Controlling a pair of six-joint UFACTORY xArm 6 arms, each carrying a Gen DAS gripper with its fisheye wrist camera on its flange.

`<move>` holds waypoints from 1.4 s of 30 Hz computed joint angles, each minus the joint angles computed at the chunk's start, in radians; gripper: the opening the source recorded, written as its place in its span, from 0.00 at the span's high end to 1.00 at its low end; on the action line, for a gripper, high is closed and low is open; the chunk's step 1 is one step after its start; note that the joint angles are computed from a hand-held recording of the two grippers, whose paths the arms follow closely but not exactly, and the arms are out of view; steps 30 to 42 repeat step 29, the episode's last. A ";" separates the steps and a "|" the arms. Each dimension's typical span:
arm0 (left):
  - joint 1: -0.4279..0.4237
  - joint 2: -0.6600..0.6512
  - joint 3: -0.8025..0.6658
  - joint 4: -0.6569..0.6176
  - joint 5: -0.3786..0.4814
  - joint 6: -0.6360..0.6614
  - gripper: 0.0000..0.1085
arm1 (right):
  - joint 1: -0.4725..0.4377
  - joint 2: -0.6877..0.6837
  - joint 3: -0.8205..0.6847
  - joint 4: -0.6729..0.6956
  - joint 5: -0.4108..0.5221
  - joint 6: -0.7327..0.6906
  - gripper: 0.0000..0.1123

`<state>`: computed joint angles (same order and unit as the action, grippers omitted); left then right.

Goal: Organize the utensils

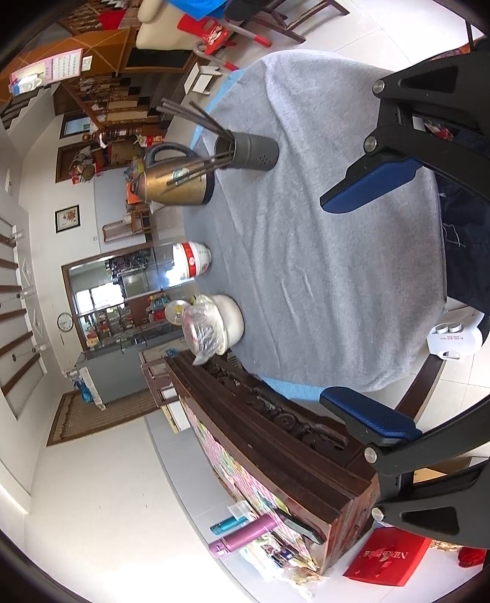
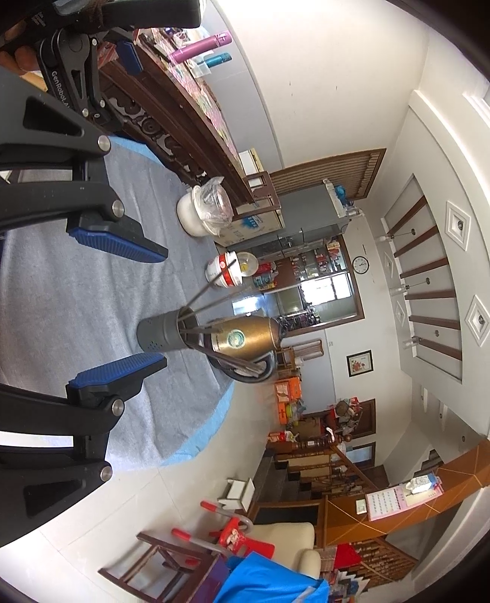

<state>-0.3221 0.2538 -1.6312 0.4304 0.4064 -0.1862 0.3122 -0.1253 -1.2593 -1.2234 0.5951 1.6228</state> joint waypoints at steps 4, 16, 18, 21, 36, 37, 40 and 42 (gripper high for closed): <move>-0.030 0.027 -0.045 -0.016 0.025 0.029 0.14 | -0.015 -0.010 0.003 0.004 0.005 -0.012 0.52; -0.117 0.163 -0.301 -0.083 0.131 0.118 0.14 | -0.090 -0.020 -0.015 0.055 0.007 -0.110 0.52; -0.124 0.194 -0.356 -0.107 0.159 0.141 0.14 | -0.106 -0.008 -0.028 0.075 -0.007 -0.136 0.52; -0.130 0.254 -0.454 -0.144 0.212 0.171 0.14 | -0.124 0.010 -0.045 0.097 -0.022 -0.158 0.52; -0.082 0.463 -0.755 -0.326 0.327 0.231 0.14 | -0.172 0.083 -0.088 0.163 -0.043 -0.186 0.50; -0.082 0.463 -0.755 -0.326 0.327 0.231 0.14 | -0.172 0.083 -0.088 0.163 -0.043 -0.186 0.50; -0.082 0.463 -0.755 -0.326 0.327 0.231 0.14 | -0.172 0.083 -0.088 0.163 -0.043 -0.186 0.50; -0.082 0.463 -0.755 -0.326 0.327 0.231 0.14 | -0.172 0.083 -0.088 0.163 -0.043 -0.186 0.50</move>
